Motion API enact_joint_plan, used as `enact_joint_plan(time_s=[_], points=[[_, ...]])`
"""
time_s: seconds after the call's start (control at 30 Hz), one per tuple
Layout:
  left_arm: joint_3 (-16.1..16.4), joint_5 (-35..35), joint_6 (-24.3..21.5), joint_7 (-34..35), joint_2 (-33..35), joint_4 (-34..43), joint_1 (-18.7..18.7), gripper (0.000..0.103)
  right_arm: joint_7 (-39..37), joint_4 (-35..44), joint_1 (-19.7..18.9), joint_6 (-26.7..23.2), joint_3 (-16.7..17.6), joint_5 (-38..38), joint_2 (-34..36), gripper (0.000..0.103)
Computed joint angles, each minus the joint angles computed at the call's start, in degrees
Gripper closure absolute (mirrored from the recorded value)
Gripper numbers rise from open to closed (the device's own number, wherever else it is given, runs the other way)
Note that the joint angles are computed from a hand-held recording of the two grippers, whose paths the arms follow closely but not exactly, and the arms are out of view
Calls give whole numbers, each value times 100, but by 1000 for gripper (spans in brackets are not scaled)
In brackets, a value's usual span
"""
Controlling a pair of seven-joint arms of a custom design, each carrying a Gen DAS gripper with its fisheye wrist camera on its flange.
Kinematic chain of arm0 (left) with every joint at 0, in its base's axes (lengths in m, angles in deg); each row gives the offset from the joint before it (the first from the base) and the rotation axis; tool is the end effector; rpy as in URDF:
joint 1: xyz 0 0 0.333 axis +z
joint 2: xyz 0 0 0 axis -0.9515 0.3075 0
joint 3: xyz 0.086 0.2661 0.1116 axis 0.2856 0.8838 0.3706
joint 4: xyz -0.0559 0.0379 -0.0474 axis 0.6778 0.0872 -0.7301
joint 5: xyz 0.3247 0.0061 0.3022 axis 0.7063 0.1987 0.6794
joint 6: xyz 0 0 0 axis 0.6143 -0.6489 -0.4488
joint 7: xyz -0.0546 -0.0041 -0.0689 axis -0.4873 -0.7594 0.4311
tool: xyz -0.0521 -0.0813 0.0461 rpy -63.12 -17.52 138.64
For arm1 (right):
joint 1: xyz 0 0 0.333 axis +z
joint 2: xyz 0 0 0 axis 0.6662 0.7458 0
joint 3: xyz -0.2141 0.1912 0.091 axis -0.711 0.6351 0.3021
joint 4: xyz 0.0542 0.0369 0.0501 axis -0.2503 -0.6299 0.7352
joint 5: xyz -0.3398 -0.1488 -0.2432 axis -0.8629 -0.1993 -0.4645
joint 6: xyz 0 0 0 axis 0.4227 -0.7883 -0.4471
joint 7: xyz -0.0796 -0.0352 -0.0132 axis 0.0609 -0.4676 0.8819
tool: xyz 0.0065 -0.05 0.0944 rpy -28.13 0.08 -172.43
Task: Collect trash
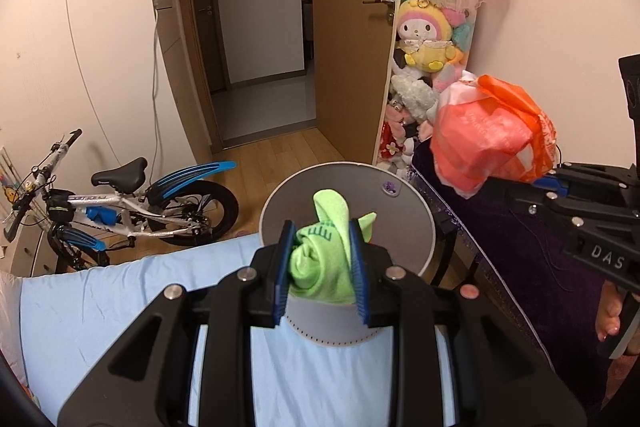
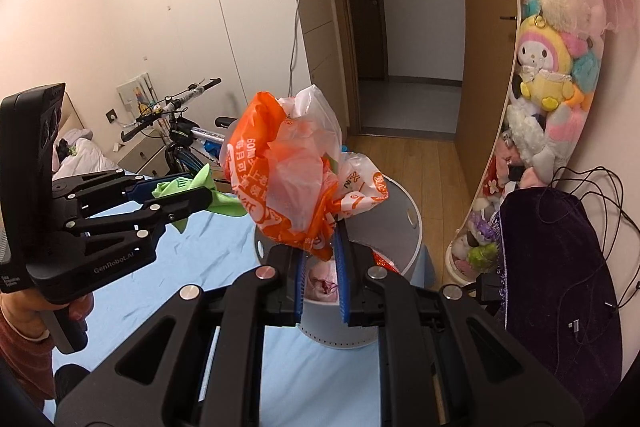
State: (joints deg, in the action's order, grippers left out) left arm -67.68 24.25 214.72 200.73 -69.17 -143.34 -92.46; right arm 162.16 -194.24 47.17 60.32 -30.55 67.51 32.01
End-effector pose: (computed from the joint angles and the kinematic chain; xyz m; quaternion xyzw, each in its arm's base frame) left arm 0.5240 -0.3906 0.6940 -0.2547 0.8739 -0.3950 0.1240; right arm 0.3864 0.2278 0.7091 -0.5048 0.7445 -0.3029 0.3148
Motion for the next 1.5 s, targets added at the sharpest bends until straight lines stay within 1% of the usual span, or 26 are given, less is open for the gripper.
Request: enact_joint_plan(time_s=[0.17, 0.2, 0.23, 0.27, 0.3, 0.33, 0.37, 0.4, 0.53, 0.6, 0.67, 0.77, 0.83, 0.93, 1.0, 1.1, 1.17, 1.27, 1.37, 1.5], points=[[-114, 237, -41, -126, 532, 501, -26, 75, -23, -29, -16, 124, -178, 112, 208, 88], [-141, 257, -49, -139, 635, 589, -22, 73, -8, -34, -30, 151, -195, 118, 245, 85], [-169, 236, -82, -141, 747, 695, -10, 72, 9, -43, -42, 185, -216, 127, 287, 76], [-201, 189, -144, -140, 858, 803, 7, 69, 57, -47, -70, 197, -226, 127, 332, 58], [-223, 163, -203, -149, 946, 875, 31, 56, 122, -46, -100, 191, -230, 125, 373, 48], [-241, 188, -239, -224, 1050, 957, 36, 46, 223, -56, -150, 201, -212, 83, 397, 41], [-261, 220, -195, -305, 1109, 980, 37, 30, 301, -66, -192, 213, -193, 22, 420, 41], [-284, 167, -127, -299, 1112, 933, 70, 28, 310, -48, -193, 176, -201, 0, 464, 41], [-332, 209, -153, -388, 1238, 998, 115, 28, 352, 22, -174, 28, -204, -134, 573, 41], [-345, 162, -124, -359, 1172, 905, 166, 28, 383, 76, -172, -88, -144, -286, 592, 41], [-332, 133, 4, -313, 1037, 732, 210, 28, 408, 146, -151, -205, -59, -458, 599, 41], [-267, -77, 234, -82, 652, 290, 317, 28, 406, 328, -66, -377, 113, -722, 670, 41], [-171, -182, 353, 61, 359, -33, 365, 25, 404, 447, 18, -437, 201, -873, 753, 41], [36, -135, 702, 192, -218, -723, 390, 24, 461, 653, 172, -465, 344, -1096, 953, 31], [195, -51, 812, 176, -529, -1073, 385, 22, 536, 788, 313, -422, 432, -1211, 1137, 30], [477, 41, 732, -19, -1014, -1591, 429, 20, 626, 1069, 554, -316, 520, -1374, 1549, 29], [626, 226, 714, -203, -1307, -1915, 487, 20, 718, 1312, 709, -266, 606, -1560, 1902, 24], [847, 559, 736, -545, -1786, -2444, 631, 20, 795, 1790, 952, -209, 730, -1853, 2557, 24], [1091, 845, 640, -902, -2197, -2846, 827, 20, 835, 2362, 1251, -16, 771, -2026, 3279, 24], [1361, 1325, 582, -1387, -2642, -3190, 1216, 18, 897, 3173, 1703, 222, 748, -2311, 4175, 24]])
